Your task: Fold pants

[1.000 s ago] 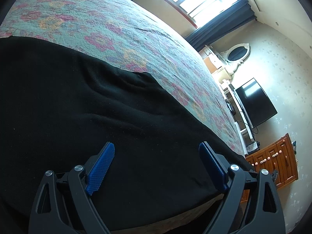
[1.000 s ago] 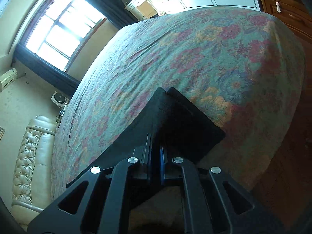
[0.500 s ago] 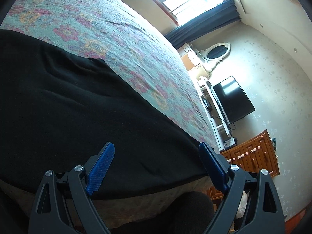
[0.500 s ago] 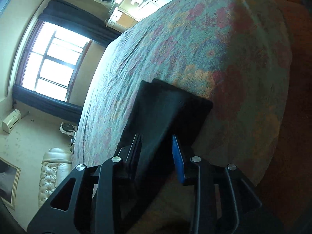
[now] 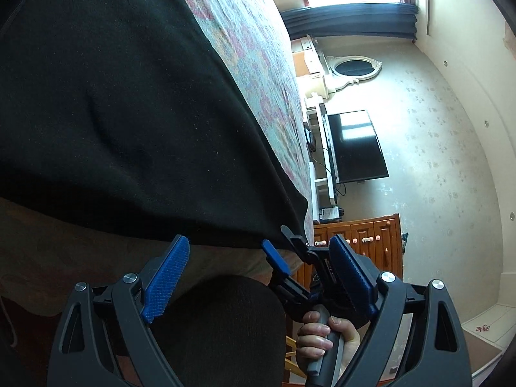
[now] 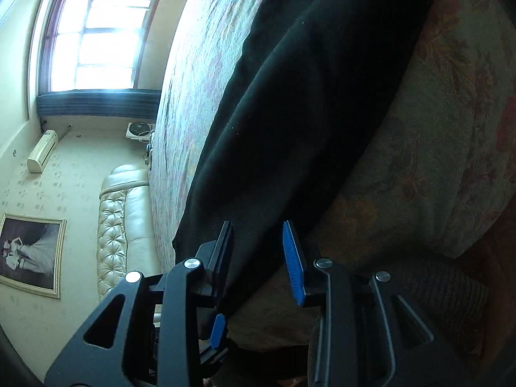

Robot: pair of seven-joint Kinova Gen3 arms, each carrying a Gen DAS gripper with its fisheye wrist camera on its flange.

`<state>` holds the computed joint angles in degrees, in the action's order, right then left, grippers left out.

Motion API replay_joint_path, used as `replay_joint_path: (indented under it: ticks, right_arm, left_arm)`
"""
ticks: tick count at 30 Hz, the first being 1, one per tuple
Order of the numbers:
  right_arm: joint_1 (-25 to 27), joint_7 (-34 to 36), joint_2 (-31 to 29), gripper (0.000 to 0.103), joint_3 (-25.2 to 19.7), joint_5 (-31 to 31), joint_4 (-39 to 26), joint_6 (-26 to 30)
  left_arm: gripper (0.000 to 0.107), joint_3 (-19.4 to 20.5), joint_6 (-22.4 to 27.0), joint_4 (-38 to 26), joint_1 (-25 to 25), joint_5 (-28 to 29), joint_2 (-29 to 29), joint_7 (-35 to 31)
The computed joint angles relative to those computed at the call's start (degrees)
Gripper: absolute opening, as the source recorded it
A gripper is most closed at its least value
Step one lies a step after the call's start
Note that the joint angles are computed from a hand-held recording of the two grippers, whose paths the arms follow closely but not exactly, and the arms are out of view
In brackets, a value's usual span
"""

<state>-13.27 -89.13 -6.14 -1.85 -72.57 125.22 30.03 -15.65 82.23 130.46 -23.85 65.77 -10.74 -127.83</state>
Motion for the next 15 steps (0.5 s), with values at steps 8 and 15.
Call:
replay_joint_path:
  ticks: [8, 15]
  right_arm:
    - [-0.4, -1.9, 0.2, 0.032, -0.5, 1.8, 0.0, -0.1]
    - [-1.0, -3.7, 0.4, 0.012, -0.5, 5.0, -0.8, 0.0]
  left_arm:
    - [0.087, 0.7, -5.3, 3.4, -0.7, 2.8, 0.0, 5.7]
    - [0.056, 1.0, -9.0, 3.9, 0.1, 2.1, -3.2, 7.7]
